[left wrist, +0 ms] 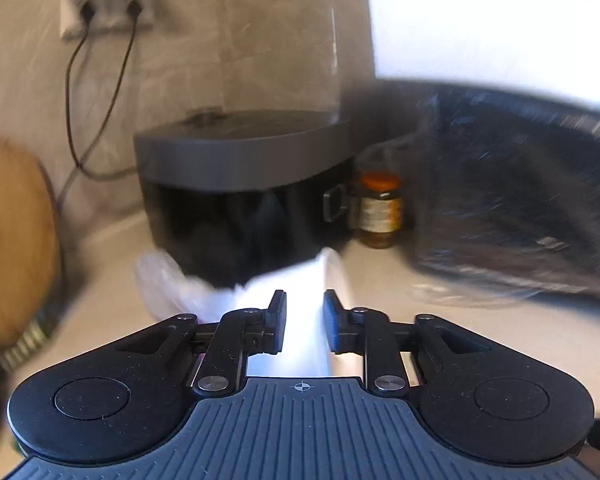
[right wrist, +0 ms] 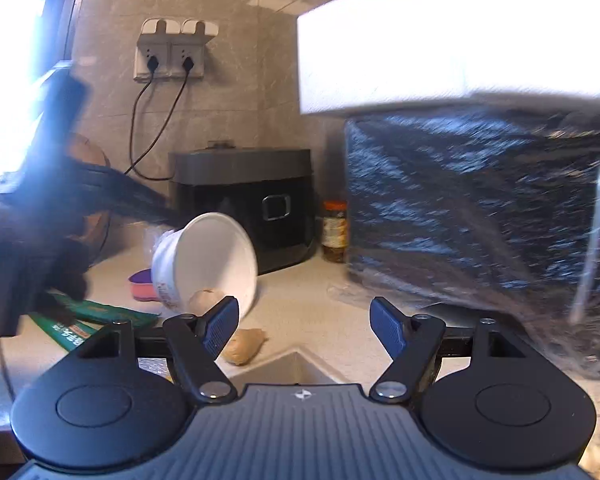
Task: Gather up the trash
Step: 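Raise both grippers from the bin back toward the white bowl on the counter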
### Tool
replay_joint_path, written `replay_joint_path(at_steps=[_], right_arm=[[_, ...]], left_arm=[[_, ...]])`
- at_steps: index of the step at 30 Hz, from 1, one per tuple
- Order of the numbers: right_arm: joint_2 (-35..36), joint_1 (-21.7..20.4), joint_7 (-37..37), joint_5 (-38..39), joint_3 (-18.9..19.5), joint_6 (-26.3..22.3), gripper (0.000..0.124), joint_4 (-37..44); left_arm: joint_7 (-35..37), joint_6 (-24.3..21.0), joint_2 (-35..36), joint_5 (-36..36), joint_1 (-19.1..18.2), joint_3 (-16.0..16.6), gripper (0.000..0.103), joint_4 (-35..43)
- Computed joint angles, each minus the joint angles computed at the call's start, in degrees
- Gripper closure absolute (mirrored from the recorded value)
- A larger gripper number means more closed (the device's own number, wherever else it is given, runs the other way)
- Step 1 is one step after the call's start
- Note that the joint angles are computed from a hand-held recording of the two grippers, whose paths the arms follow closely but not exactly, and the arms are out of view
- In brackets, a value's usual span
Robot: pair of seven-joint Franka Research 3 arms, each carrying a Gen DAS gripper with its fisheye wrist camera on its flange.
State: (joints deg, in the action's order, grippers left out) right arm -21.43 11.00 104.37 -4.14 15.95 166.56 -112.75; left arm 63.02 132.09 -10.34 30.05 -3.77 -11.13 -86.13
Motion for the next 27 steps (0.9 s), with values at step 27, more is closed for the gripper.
replay_joint_path(at_steps=[27], right_arm=[[16.34, 11.97, -6.14, 6.09, -5.76, 1.12, 0.051, 9.03]], left_arm=[[14.95, 14.54, -2.06, -20.93, -0.54, 5.79, 0.079, -5.27]])
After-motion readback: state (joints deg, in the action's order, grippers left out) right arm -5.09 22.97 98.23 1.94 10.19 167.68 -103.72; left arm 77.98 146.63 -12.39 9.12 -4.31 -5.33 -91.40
